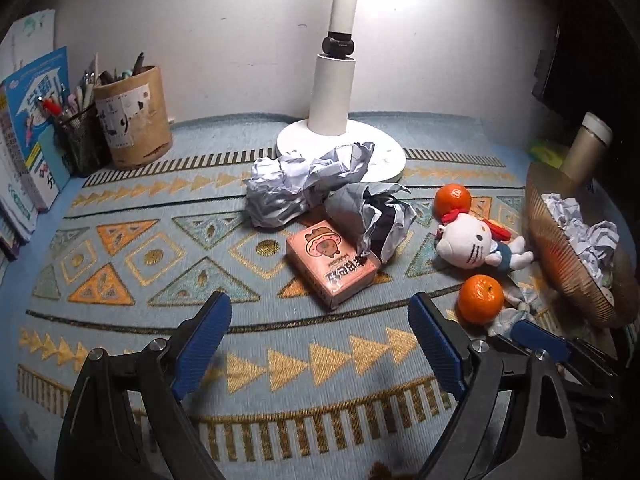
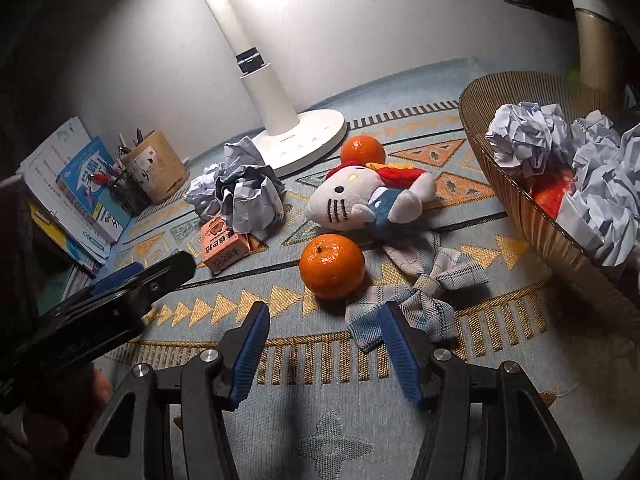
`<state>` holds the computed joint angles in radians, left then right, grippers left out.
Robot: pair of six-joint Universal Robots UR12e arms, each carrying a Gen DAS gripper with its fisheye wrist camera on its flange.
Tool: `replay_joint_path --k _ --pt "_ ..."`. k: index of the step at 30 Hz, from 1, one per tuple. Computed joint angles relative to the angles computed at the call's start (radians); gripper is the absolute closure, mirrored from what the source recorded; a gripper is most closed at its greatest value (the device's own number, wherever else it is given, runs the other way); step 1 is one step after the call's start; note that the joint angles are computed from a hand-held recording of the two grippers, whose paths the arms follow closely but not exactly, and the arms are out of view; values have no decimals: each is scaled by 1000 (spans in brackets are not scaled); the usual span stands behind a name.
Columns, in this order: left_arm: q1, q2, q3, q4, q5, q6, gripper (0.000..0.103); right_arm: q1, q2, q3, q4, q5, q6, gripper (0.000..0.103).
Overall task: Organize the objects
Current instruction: 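Grasp the pink snack box with the left tool while the right tool grasps an orange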
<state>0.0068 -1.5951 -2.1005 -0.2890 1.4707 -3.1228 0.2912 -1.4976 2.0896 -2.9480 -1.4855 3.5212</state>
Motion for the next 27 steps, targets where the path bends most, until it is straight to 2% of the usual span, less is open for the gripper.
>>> replay_joint_path --k 4,8,11,13,18,20,23,27 --pt "-24 -69 60 -56 43 -14 14 14 4 -8 8 -20 -32 47" --pt "-28 -97 82 -73 71 -41 17 10 4 -6 6 -4 -36 47" --pt "-19 -89 71 -60 70 -33 30 4 3 -2 0 8 -26 47" --pt "-10 -76 56 -51 72 -1 48 2 1 2 -6 9 -21 47" --pt "37 -50 32 -58 7 -11 48 6 7 -13 21 -6 -28 47" --pt "36 -53 37 -58 0 -12 48 8 13 -27 49 -11 -44 47" --pt "22 -64 50 -55 23 -7 48 18 24 -54 76 -63 -73 47" --pt "19 -76 63 -51 15 -3 48 18 46 -87 118 -78 -100 47"
